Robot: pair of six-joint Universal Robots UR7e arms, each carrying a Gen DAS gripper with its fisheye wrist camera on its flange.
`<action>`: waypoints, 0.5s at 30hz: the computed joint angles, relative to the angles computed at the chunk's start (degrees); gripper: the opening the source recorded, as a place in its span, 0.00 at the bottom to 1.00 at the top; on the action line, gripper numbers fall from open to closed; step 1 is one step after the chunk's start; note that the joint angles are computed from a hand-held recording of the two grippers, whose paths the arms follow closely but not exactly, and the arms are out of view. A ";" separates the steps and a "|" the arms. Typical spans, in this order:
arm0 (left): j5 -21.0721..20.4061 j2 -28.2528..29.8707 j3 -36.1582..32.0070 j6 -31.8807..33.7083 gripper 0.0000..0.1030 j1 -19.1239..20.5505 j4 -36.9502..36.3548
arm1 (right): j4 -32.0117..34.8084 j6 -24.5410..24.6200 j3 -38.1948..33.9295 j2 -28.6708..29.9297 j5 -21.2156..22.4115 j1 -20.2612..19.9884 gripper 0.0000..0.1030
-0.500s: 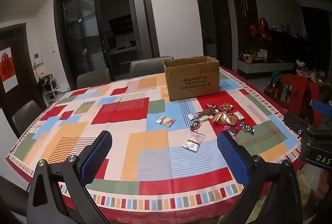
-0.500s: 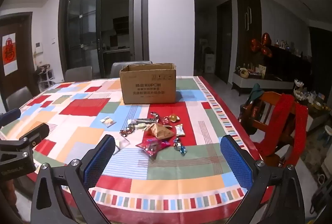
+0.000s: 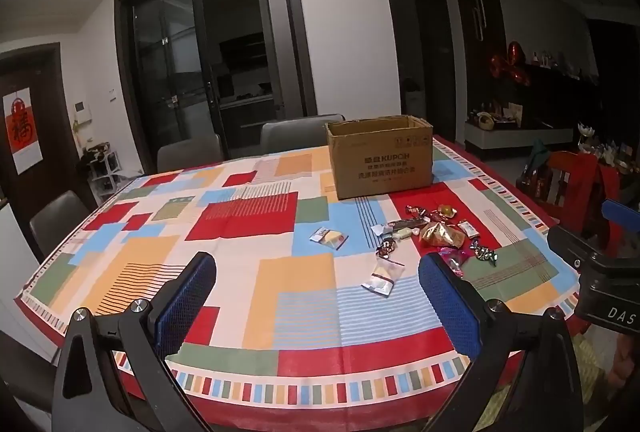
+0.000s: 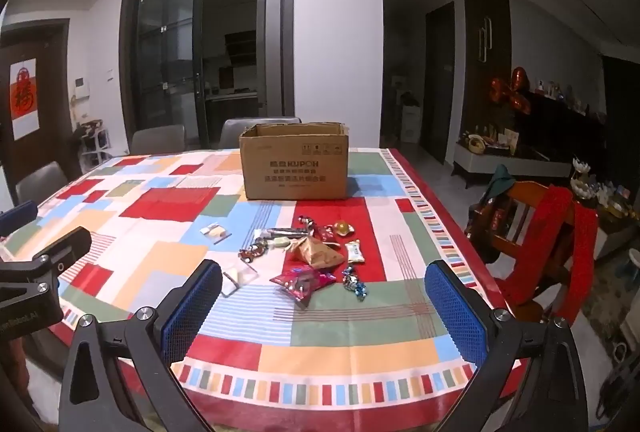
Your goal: Organize snacks
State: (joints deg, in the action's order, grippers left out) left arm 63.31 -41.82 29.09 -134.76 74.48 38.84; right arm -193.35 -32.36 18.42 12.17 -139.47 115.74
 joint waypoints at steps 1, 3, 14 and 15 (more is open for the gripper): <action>0.03 -0.07 0.08 0.02 1.00 0.02 -0.14 | -0.04 -0.08 0.04 -0.02 0.09 0.00 0.99; 0.09 -0.39 0.83 0.07 1.00 0.06 -0.81 | -0.12 -0.23 0.17 -0.10 0.23 0.01 0.99; 0.20 -0.82 1.36 0.08 1.00 0.04 -1.03 | -0.09 -0.47 -0.30 0.18 0.26 0.07 0.99; 0.25 -0.81 1.31 0.07 1.00 0.05 -0.98 | -0.04 -0.45 -0.30 0.18 0.27 0.08 0.99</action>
